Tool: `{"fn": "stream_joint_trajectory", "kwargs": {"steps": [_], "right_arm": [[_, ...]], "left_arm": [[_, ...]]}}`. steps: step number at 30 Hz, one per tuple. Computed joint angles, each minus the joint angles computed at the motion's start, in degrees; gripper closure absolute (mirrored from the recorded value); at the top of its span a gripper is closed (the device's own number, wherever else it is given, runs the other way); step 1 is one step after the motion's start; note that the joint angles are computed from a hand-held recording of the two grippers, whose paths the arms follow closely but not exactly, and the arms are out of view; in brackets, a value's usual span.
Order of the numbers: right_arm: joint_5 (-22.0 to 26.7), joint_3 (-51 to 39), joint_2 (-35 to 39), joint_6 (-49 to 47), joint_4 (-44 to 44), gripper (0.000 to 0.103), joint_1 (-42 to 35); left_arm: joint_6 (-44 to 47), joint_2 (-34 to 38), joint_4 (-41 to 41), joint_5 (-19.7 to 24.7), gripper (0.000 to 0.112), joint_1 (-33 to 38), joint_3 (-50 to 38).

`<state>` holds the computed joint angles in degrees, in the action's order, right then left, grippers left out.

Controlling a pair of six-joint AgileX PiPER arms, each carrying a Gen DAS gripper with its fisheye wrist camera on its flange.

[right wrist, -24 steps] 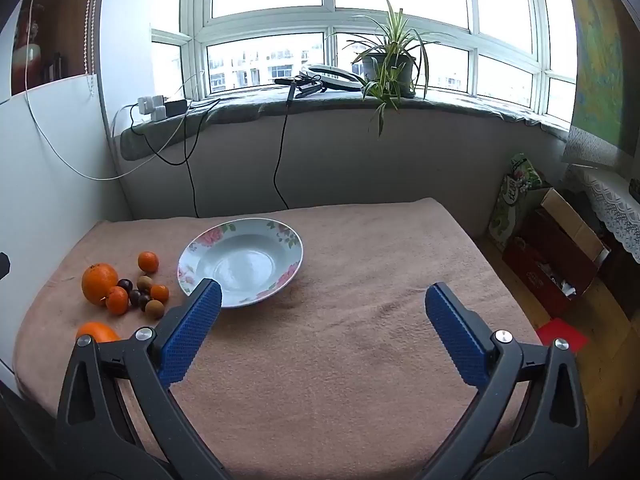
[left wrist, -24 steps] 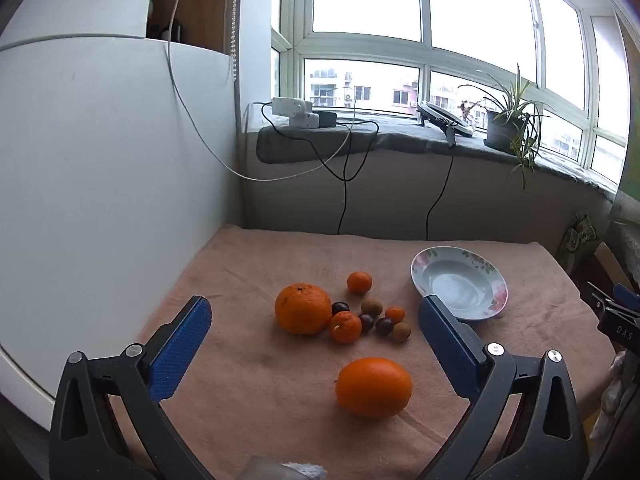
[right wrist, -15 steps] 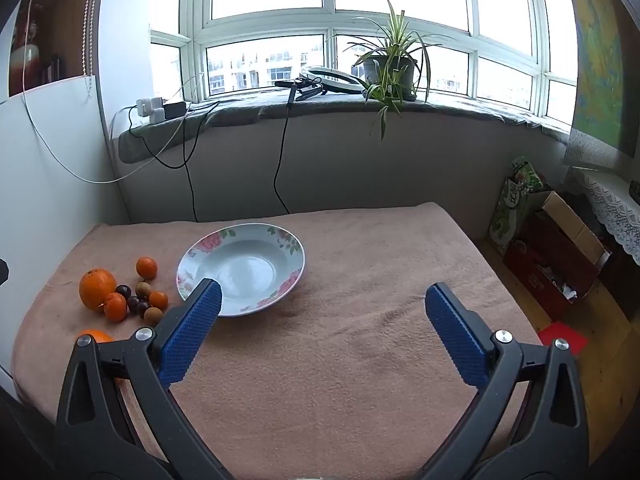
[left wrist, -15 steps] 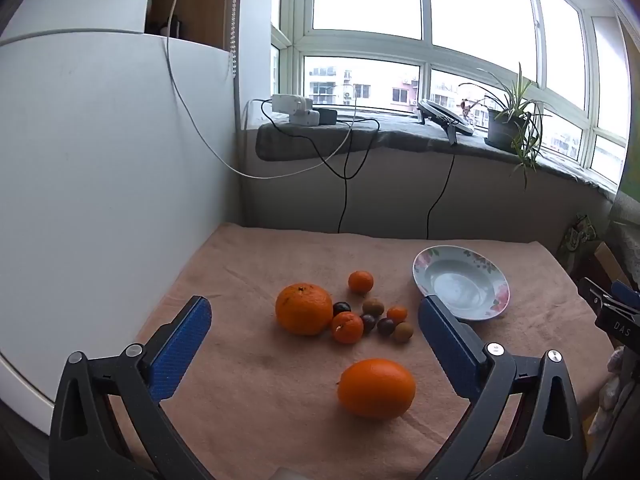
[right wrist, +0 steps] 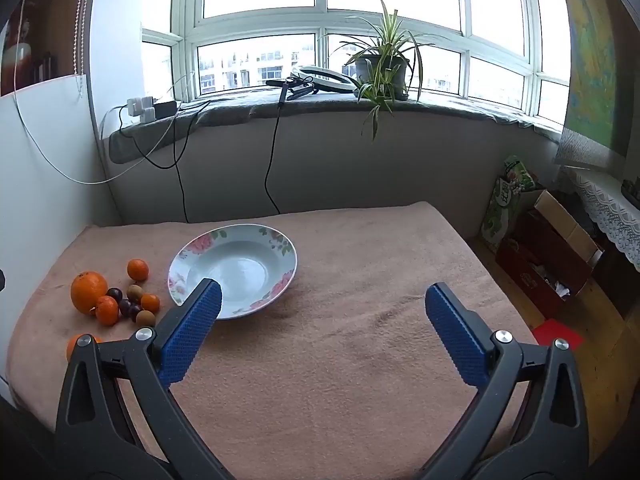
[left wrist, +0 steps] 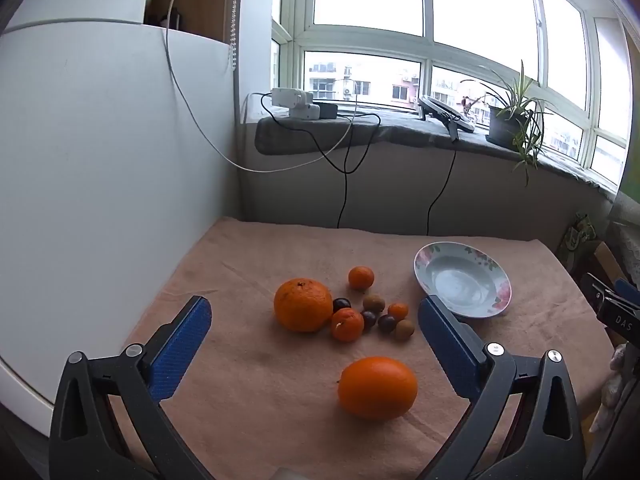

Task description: Organize fruits

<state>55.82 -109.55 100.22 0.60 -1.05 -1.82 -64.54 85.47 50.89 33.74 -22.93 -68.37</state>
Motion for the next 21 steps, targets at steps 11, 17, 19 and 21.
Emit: {"fn": "stream_joint_trajectory", "kwargs": {"steps": [11,17,19,21], "right_arm": [[0.42,-1.38,0.36,0.03,0.15,0.0,0.04],[0.67,-1.46,0.41,-0.11,0.69,0.0,-0.11],[0.6,-1.48,0.42,-0.19,0.73,0.0,-0.08],[0.11,-0.79,0.07,-0.04,0.47,0.0,0.04]], "left_arm": [[-0.75,-0.25,0.27,-0.67,0.01,0.2,0.73],[-0.06,-0.72,-0.3,-1.47,0.01,0.63,1.13],[0.2,-0.76,-0.6,-1.63,0.01,0.81,1.16],[0.07,-0.94,-0.65,-1.78,0.01,0.94,1.37]]}}
